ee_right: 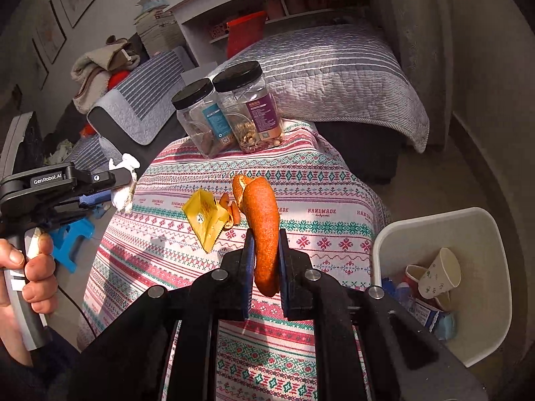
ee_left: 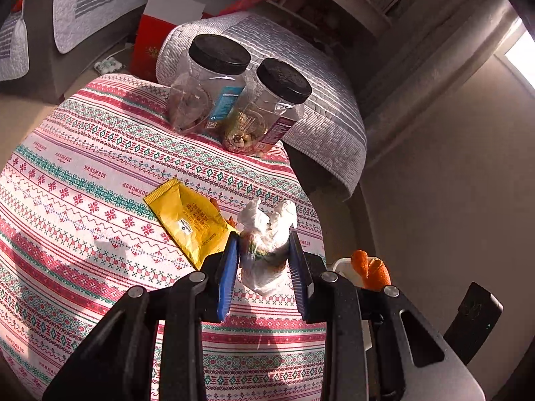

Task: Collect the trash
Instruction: 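Carry the tissue with the left gripper while the right carries the peel to the bin, then open both grippers over the bin, dropping the tissue and peel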

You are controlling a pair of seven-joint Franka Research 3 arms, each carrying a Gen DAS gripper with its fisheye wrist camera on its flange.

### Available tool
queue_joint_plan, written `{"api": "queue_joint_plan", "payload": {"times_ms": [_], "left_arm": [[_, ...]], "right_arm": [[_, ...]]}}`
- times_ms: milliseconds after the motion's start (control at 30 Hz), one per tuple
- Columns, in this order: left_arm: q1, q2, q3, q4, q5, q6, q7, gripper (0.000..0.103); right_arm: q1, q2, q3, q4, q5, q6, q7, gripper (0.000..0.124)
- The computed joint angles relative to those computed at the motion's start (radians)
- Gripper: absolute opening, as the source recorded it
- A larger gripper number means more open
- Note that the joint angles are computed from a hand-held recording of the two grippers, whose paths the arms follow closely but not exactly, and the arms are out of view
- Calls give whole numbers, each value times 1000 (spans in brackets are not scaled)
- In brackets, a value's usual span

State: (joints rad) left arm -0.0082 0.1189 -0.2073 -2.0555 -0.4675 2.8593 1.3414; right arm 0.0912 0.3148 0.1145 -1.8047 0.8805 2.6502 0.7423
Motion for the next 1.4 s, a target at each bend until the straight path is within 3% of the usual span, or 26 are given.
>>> {"api": "queue_joint_plan", "payload": {"times_ms": [300, 467, 567, 700, 767, 800, 867, 967, 1233, 1400], "left_arm": [[-37, 121, -100, 116, -85, -41, 100, 29], [-106, 216, -131, 207, 24, -67, 69, 29], [-148, 281, -140, 273, 113, -79, 32, 29], [-156, 371, -189, 353, 131, -73, 3, 31], [-146, 409, -217, 374, 118, -46, -11, 38], [-141, 423, -225, 384, 116, -55, -25, 51], [-126, 436, -241, 385, 115, -58, -31, 54], [-142, 406, -204, 357, 172, -64, -65, 54], [-72, 287, -178, 240, 170, -69, -97, 54], [-68, 182, -96, 172, 219, -108, -147, 54]], "right_arm": [[-90, -25, -50, 2, 77, -99, 101, 12], [-136, 0, -82, 31, 106, -130, 195, 13], [-151, 23, -99, 52, 58, -161, 277, 13], [-173, 32, -99, 56, 38, -163, 319, 14], [-169, 34, -110, 53, 1, -142, 365, 22], [-166, 38, -117, 54, -25, -135, 399, 45], [-169, 37, -122, 45, -48, -115, 444, 61], [-192, 35, -106, 43, -26, -110, 425, 61], [-176, 53, -94, 67, -78, -109, 452, 61], [-158, 58, -87, 75, -111, -102, 451, 63]]}}
